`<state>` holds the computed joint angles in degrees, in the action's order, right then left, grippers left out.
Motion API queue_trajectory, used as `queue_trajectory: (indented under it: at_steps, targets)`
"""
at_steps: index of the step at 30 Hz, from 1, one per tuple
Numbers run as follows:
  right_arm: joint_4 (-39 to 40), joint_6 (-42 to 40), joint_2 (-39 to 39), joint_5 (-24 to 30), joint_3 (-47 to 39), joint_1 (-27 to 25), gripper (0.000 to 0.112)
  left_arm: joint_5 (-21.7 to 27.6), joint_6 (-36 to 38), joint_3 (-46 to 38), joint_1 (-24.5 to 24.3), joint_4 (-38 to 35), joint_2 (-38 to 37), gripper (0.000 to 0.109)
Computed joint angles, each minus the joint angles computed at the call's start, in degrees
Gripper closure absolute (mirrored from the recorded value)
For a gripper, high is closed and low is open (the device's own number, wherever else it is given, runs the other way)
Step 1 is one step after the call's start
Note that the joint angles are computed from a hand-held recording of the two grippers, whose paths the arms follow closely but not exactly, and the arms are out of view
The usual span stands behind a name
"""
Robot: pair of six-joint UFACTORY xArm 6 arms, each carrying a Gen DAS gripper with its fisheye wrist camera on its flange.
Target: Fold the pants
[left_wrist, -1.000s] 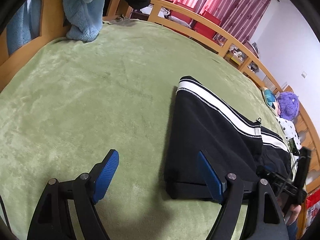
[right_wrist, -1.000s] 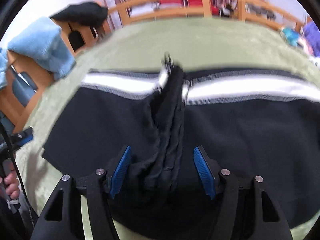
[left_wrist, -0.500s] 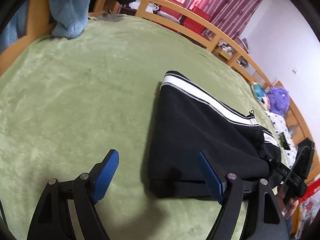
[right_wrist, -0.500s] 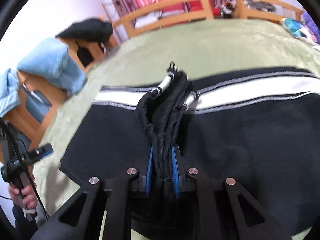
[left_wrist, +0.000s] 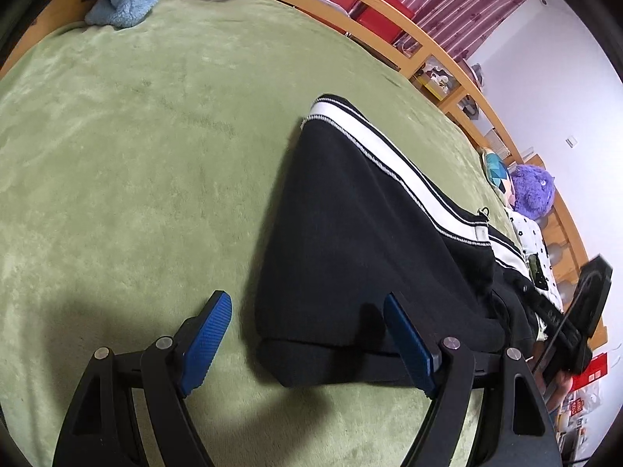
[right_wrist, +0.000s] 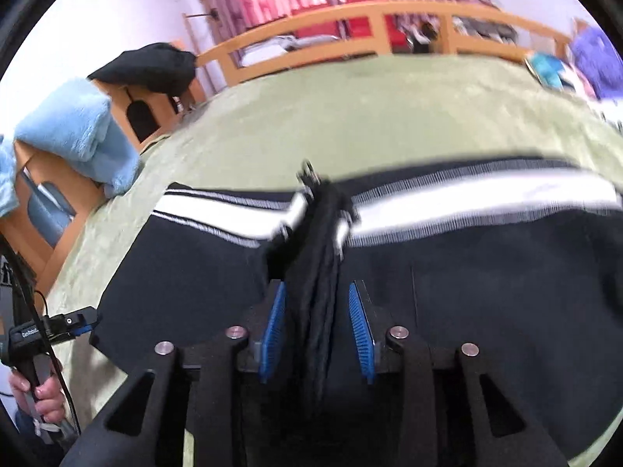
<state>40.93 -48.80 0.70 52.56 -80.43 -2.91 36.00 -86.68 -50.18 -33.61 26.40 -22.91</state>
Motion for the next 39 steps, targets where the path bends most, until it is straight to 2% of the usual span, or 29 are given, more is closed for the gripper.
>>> queue_trajectory:
  at_steps: [2,3,4,6,7,9,10,11,12,13,14,15,16,17,18,19,20,24,26,27,28,30,32,34,37,39]
  targets:
    - [0.2,-1.8,1.4,0.5,-2.3,1.1,0.085,0.0,0.3,0.2,0.4,-0.2,-0.3,0.029]
    - [1.2,-3.4,2.7,3.2,-4.2,1.3,0.094,0.0,0.6,0.1,0.7,-0.3,-0.4,0.029]
    - [2.5,-5.2,3.8,6.6,-6.0,1.1,0.096,0.0,1.1,0.2,1.0,-0.3,-0.5,0.029]
    - [3.5,-7.1,5.9,10.1,-8.5,2.0,0.095,0.2,1.9,0.0,1.3,-0.3,-0.5,0.029]
    - [2.4,-7.8,6.7,10.5,-9.2,2.5,0.096,0.4,2.2,-0.2,1.4,-0.5,-0.4,0.029]
    - [-2.3,-7.0,8.8,6.8,-9.9,4.5,0.104,-0.1,2.8,-0.3,1.8,-1.1,0.0,0.029]
    - [-6.1,-3.8,10.5,4.9,-11.3,5.3,0.108,-0.6,3.2,-0.2,2.1,-1.5,0.0,0.029]
    - [-8.6,0.4,13.5,5.4,-14.9,4.8,0.112,-1.1,3.4,-0.1,2.3,-1.8,0.1,0.029]
    - [-8.6,4.8,17.0,8.3,-19.6,3.8,0.112,-1.4,3.5,-0.2,2.4,-1.9,0.4,0.029]
    - [-6.3,6.9,19.9,12.5,-24.1,2.6,0.112,-1.7,3.6,-0.1,2.5,-2.0,0.4,0.029]
    - [-4.6,8.1,21.1,14.4,-26.2,1.7,0.112,-2.1,3.8,-0.1,2.6,-2.1,0.5,0.029]
    - [-4.7,7.6,20.5,13.9,-25.9,1.7,0.112,-2.6,4.0,-0.1,2.7,-2.1,0.6,0.029]
    - [-5.4,5.2,17.8,11.0,-23.2,1.8,0.102,-2.8,4.1,-0.1,2.8,-2.0,0.8,0.029]
    - [-5.8,3.3,15.0,6.3,-19.3,2.4,0.096,-3.1,4.2,-0.1,2.9,-2.0,0.8,0.029]
    - [-4.6,1.1,13.1,4.0,-17.1,2.4,0.084,-3.6,4.1,0.0,3.1,-2.0,0.8,0.029]
    - [-2.3,-0.7,12.1,3.9,-16.3,2.0,0.071,-4.2,4.2,0.4,3.2,-2.0,0.8,0.029]
    - [-1.1,-1.0,11.7,3.8,-16.3,2.1,0.068,-4.4,4.3,0.4,3.3,-2.0,0.8,0.029]
    - [-6.1,2.3,14.5,0.8,-18.9,4.3,0.070,-4.6,4.2,0.6,3.6,-2.5,0.9,0.029]
    - [-8.9,5.1,17.9,2.2,-22.5,4.7,0.077,-4.6,4.4,0.4,3.6,-2.6,0.9,0.029]
    - [-11.1,7.0,19.9,3.6,-24.8,5.0,0.088,-4.3,4.5,0.4,3.5,-2.4,0.8,0.029]
    - [-12.4,8.7,21.9,5.2,-27.1,5.7,0.089,-4.3,4.8,0.5,3.7,-2.6,0.7,0.029]
    - [-11.5,6.8,21.3,2.7,-25.9,6.3,0.094,-4.7,6.1,0.7,3.8,-3.9,0.8,0.029]
    - [-9.7,3.8,19.9,0.9,-25.0,6.2,0.095,-5.0,6.2,1.2,3.9,-4.1,0.7,0.029]
    - [-7.2,4.7,20.9,1.2,-27.1,5.7,0.095,-6.8,6.7,2.1,4.0,-5.6,0.6,0.029]
    - [-11.9,9.1,23.9,2.7,-30.3,6.4,0.095,-10.3,8.7,3.8,4.3,-8.9,0.5,0.029]
    - [-16.6,10.1,24.3,1.5,-28.8,7.4,0.093,-10.1,9.5,3.6,3.8,-10.3,1.2,0.029]
